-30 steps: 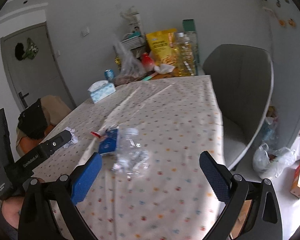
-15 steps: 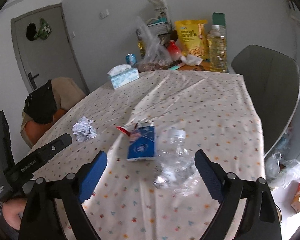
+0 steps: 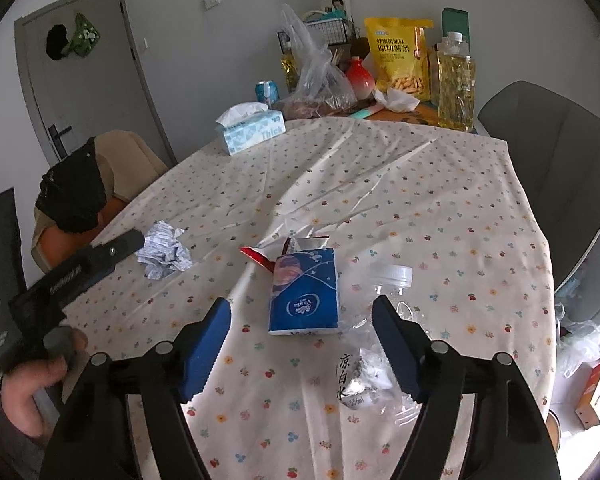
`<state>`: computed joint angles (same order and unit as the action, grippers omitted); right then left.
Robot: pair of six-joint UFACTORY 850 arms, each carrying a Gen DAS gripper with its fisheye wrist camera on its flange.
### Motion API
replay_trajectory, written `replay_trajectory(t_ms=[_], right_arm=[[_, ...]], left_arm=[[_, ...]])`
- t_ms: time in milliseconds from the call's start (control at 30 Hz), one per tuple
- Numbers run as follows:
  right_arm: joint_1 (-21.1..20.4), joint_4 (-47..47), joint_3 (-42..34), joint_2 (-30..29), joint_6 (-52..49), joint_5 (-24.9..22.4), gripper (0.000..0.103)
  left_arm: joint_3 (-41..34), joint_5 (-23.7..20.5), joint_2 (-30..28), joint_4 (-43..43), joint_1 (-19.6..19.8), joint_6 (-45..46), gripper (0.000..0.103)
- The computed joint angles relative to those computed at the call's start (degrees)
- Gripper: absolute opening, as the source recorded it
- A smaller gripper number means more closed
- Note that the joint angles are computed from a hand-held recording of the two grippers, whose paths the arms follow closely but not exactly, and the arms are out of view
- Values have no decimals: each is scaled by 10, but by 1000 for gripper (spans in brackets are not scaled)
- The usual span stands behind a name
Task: Collect trash
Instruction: 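Grasp the crumpled grey paper with the left gripper while the right grasps the blue Vinda pack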
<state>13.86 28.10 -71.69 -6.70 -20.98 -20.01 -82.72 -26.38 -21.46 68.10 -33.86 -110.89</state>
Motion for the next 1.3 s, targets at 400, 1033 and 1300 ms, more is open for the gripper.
replay_trajectory(t_ms=[400, 1033, 1300], right_arm=[[23, -118, -70, -72, 93, -39, 66], [36, -166, -150, -142, 97, -113, 31], [15, -59, -82, -68, 11, -80, 31]], left_arm=[[24, 42, 19, -70, 9, 61, 11], [81, 31, 77, 16, -23, -44, 11], [59, 31, 65, 16, -40, -34, 11]])
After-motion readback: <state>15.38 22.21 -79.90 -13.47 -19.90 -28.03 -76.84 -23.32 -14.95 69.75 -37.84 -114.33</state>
